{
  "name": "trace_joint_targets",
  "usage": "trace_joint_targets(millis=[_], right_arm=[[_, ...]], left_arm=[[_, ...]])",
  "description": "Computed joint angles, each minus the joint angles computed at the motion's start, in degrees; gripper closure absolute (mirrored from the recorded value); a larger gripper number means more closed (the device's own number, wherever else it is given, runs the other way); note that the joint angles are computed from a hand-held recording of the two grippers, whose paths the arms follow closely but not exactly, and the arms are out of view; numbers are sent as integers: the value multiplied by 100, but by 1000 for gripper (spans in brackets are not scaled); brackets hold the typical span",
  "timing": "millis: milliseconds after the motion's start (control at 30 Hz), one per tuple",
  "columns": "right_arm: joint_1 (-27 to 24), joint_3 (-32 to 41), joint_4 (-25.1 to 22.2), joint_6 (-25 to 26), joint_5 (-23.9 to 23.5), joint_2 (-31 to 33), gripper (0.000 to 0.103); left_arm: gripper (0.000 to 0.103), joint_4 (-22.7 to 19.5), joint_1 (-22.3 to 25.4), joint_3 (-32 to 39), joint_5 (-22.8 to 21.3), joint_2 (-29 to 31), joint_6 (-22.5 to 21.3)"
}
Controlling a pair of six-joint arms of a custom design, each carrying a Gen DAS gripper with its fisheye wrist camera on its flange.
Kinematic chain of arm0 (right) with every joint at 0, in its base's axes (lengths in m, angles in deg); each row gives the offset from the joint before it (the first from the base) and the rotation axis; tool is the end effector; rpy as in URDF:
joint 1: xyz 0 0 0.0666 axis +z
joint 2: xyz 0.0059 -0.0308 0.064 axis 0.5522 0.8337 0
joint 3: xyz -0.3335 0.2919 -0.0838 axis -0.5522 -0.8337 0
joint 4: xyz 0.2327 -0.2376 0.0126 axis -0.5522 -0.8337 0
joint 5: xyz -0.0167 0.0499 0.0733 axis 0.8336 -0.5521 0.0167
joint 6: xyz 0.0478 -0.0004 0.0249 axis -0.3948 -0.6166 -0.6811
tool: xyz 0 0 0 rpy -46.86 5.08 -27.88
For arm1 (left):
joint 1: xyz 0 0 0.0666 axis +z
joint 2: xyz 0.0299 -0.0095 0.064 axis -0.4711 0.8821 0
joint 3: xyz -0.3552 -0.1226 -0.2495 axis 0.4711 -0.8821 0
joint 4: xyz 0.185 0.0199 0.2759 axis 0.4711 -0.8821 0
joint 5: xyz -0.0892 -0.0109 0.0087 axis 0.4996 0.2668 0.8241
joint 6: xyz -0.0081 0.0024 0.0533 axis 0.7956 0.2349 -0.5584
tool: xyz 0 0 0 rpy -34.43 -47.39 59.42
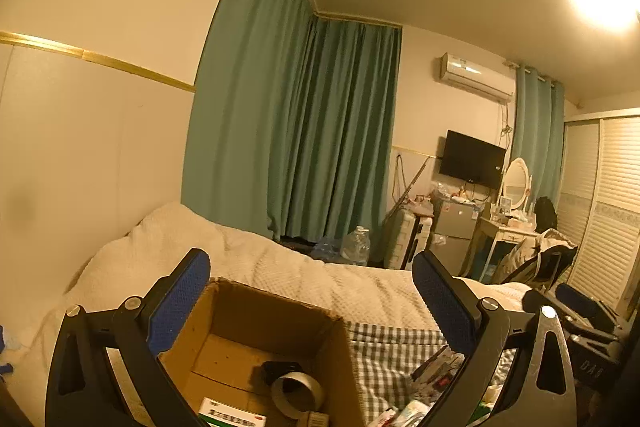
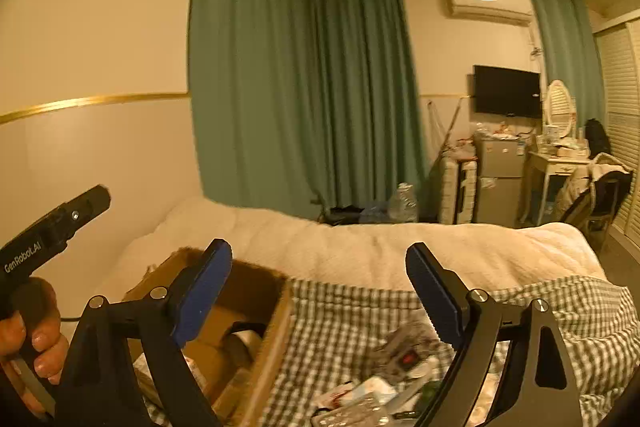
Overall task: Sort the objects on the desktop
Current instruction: 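Move both tools back toward the remaining items on the bed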
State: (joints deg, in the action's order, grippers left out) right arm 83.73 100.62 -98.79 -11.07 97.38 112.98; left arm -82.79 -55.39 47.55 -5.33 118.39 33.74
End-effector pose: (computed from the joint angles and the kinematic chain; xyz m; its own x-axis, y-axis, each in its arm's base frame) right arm 0.3588 0.3874 0.4768 -0.2178 0.0686 -0.9736 0.0463 0.9971 0.0599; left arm 0.3625 -0.1772 0.4877 -0.1704 -0.1535 -0.9734 0.1822 0.9659 -0.1842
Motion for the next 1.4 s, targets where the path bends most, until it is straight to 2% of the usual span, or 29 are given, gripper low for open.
trace_joint_targets(millis=[233,467,600,733,867,967,1067,1100,1233,1400], right_arm=[[-160,-552,-18,-64,315,-426,14],[-440,-1145,181,-324,243,-763,14],[-496,-1447,228,-232,323,-959,14],[-579,-1628,127,-339,309,-1085,14],[-663,-1767,23,-525,229,-1178,14],[-738,-1816,-147,-691,168,-1226,14],[-824,-1863,-312,-850,56,-1269,14],[-854,-1880,-383,-914,18,-1278,14],[-970,-1885,-685,-1149,-107,-1227,14],[-1058,-1837,-911,-1380,-264,-1102,14]], left_arm=[[0,-143,-456,97,-172,187,-313],[0,-193,-920,147,-235,421,-342],[0,-251,-1191,245,-517,610,-561],[0,-284,-1337,277,-349,701,-421],[0,-334,-1473,343,-396,808,-276],[0,-329,-1577,412,-612,929,-286],[0,-57,-1737,346,-1151,1065,-402],[0,-22,-1765,329,-1179,1094,-413],[0,-15,-1793,317,-1059,1209,-164],[0,-625,-1794,523,-512,1431,125]])
